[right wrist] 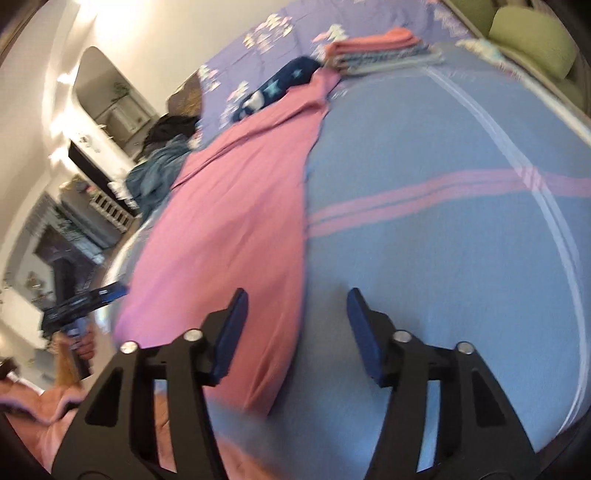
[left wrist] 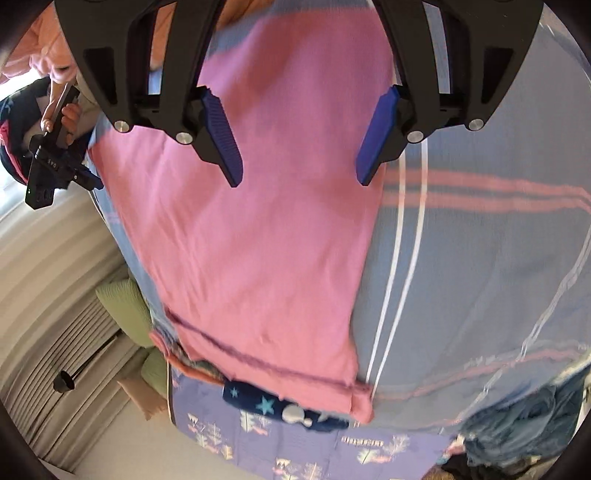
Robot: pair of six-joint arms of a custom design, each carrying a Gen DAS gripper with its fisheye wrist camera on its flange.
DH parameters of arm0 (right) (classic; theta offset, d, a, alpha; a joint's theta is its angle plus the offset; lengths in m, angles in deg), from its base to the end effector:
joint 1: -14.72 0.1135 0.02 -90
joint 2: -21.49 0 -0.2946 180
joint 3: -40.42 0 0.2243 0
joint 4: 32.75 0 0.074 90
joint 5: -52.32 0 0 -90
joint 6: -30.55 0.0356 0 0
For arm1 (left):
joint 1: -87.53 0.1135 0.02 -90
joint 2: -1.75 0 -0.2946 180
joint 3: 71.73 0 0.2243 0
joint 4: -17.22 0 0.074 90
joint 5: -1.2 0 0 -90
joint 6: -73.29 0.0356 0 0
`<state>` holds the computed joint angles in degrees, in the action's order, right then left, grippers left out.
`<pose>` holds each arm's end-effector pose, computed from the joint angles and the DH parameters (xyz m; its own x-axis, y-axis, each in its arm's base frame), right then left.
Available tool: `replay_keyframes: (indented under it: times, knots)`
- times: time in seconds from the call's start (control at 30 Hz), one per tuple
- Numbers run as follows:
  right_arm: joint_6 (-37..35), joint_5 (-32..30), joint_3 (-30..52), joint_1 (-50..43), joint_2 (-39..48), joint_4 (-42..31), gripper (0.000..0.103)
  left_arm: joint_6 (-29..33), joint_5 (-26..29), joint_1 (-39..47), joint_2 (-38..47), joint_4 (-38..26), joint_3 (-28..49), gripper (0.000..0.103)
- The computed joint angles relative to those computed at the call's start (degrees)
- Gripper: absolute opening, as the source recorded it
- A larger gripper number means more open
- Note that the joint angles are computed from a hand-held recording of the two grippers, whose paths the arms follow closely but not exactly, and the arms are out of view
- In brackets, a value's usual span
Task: Fold small clothes
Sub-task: 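Grasp the hem end of the folded shirt with both tools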
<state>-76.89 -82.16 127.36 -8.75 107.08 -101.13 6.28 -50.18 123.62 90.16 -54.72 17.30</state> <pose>0.2488 -0.0808 0.3210 -0.8157 0.1210 -0.5657 -0.2213 0.8382 0.4985 0.2302 0.1403 0.3140 -0.8214 -0.2211 -0.5258 0.0240 0.9076 -0.4192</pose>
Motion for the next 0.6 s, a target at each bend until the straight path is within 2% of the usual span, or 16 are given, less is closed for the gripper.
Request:
replay_keyframes:
  times: [0.07,0.17,0.3,0.4,0.53,0.6]
  knots:
    - [-2.9,-1.13,-1.88,-1.54,-1.72,-3.24,0.054,2.29,2.33,2.18,-0.94,-1.08,-1.57,0.064]
    - [-5.19,-2.43,-2.69,-3.31,-2.78,-6.8,0.054,6.6,5.83,6.25,-0.7,-5.99,-1.88,0.064]
    - [-8.69,-5.37,-1.65,-5.59,-1.64,-13.67,0.054,16.69,8.41,11.4,-0.92,-13.99,-3.27,0.064]
    - [-11.57,-8.09,-1.35,-5.6,0.16,-17.37,0.055,23.59,10.65,14.94,-0.41,-17.72,-5.18,0.064]
    - [-8.93,-11.07,-1.51,-3.48,3.16,-17.12,0.055,26.09,15.25,18.57,3.37,-20.97,-5.53,0.064]
    - [-7.75,-11.34,-0.28,-3.36,3.94,-18.12,0.053,25.04,15.28,19.9,3.19,-20.96,-4.91,0.064]
